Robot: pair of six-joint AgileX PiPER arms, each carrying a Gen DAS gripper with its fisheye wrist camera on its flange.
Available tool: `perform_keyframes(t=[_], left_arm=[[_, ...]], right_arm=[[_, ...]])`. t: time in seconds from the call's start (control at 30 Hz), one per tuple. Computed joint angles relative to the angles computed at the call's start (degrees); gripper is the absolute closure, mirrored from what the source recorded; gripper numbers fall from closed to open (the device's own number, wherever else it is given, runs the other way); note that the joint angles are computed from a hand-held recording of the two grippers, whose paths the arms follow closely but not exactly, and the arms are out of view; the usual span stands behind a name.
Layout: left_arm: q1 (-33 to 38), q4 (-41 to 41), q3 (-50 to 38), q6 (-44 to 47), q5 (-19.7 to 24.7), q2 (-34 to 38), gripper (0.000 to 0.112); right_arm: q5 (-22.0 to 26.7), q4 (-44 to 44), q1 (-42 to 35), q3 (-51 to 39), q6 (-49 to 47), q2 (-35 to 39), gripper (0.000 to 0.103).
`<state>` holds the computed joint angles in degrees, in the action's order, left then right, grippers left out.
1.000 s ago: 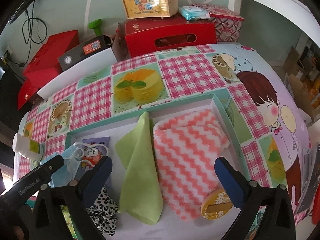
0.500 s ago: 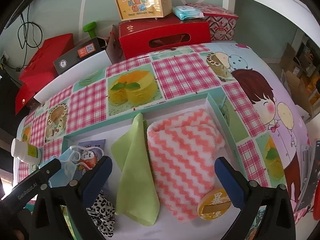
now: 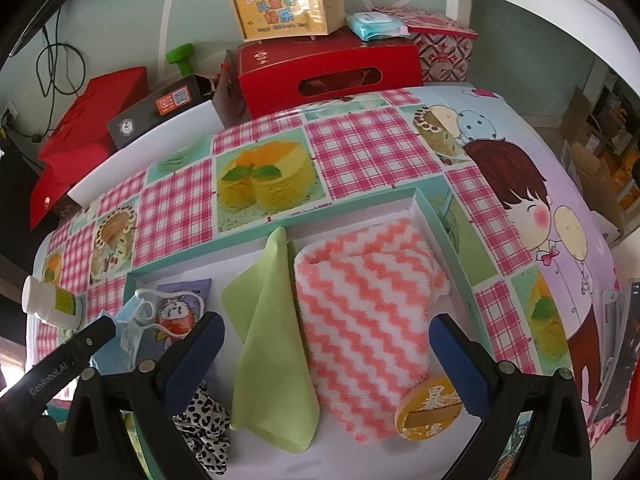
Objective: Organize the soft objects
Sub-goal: 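Shake the blue mask off the open left tool into the tray, then move both tools back toward the pile beside the teal box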
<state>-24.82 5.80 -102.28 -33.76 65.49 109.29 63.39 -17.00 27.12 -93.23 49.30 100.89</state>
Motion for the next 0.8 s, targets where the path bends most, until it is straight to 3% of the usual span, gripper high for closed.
perform_keyframes(t=[0.5,0.8], left_arm=[[6.3,0.3,7.5,0.8,-0.6,-11.5,0.025],[10.1,0.0,13.6,-0.2,-2.6,-17.1,0.025]], right_arm=[[4.3,-2.7,6.5,-9.3,-2.5,1.8,0.000],[-0.7,-6.5,10.4,-9.9,-0.8,0.7,0.000]])
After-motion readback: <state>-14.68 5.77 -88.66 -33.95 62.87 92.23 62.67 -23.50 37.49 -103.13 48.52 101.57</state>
